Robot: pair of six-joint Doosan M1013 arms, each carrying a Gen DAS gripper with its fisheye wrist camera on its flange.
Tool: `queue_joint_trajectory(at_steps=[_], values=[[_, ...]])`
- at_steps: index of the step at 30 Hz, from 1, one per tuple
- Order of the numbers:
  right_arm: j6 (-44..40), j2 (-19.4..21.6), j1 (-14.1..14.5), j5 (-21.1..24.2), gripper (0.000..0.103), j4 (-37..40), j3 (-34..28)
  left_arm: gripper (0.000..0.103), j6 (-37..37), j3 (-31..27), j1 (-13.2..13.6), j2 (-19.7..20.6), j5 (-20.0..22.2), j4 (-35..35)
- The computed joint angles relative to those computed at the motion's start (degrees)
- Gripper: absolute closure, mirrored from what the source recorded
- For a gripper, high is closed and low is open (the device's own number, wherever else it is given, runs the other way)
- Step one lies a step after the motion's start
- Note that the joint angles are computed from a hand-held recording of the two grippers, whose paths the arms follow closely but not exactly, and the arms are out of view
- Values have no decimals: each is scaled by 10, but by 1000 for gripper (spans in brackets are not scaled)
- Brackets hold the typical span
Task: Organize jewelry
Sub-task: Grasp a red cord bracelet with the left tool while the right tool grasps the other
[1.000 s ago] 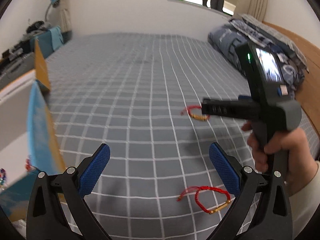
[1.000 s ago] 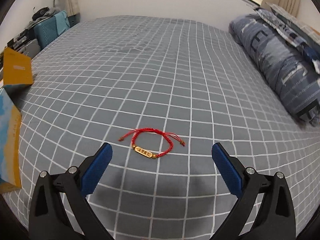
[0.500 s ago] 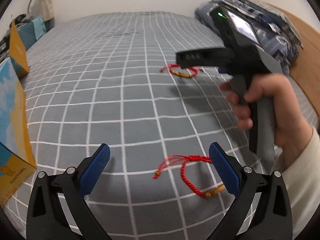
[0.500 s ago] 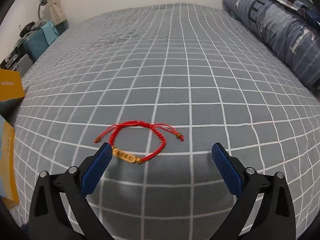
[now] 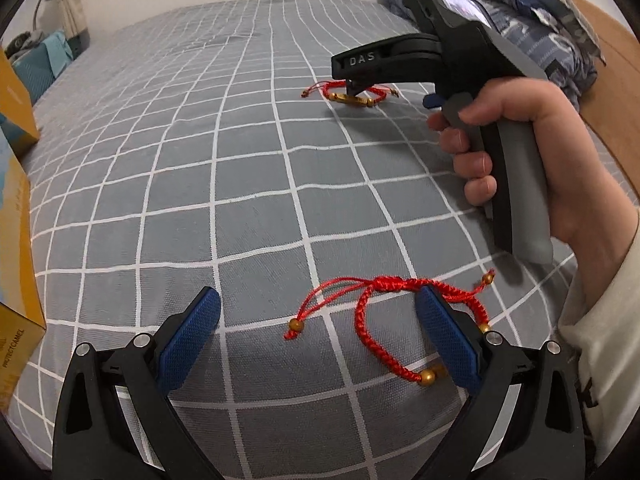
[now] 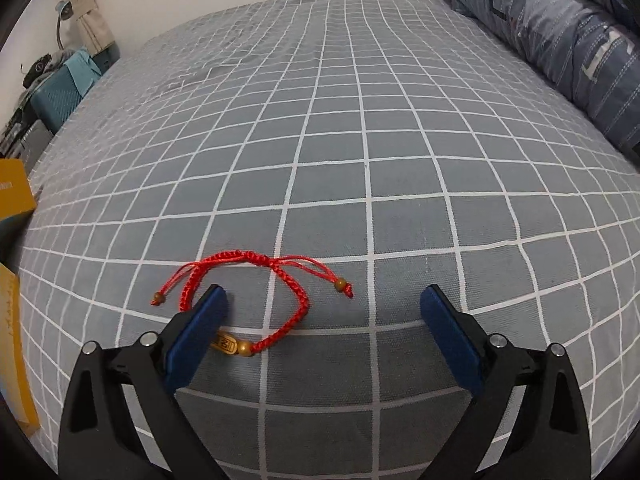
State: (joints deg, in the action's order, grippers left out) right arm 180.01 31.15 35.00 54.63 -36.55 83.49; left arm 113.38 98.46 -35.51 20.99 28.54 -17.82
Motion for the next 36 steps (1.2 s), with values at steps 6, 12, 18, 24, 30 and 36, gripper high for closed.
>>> queue_joint_trajectory(at_steps=[6, 12, 18, 24, 30, 36], values=[[-3, 2, 2, 18, 32, -2, -3, 21, -10, -7, -1, 1, 18, 15], [-5, -1, 6, 16, 53, -6, 2, 50, -16, -17, 3, 4, 29, 11], [2, -3, 9, 16, 69, -15, 4, 78, -8, -23, 7, 7, 34, -7], [16, -7, 12, 20, 96, -26, 9, 97, 17, -25, 13, 8, 37, -49], [17, -6, 16, 30, 98, -34, 7, 98, 29, -19, 15, 1, 25, -72], [27, -6, 23, 47, 98, -52, 4, 98, 35, -15, 17, -3, 13, -82]])
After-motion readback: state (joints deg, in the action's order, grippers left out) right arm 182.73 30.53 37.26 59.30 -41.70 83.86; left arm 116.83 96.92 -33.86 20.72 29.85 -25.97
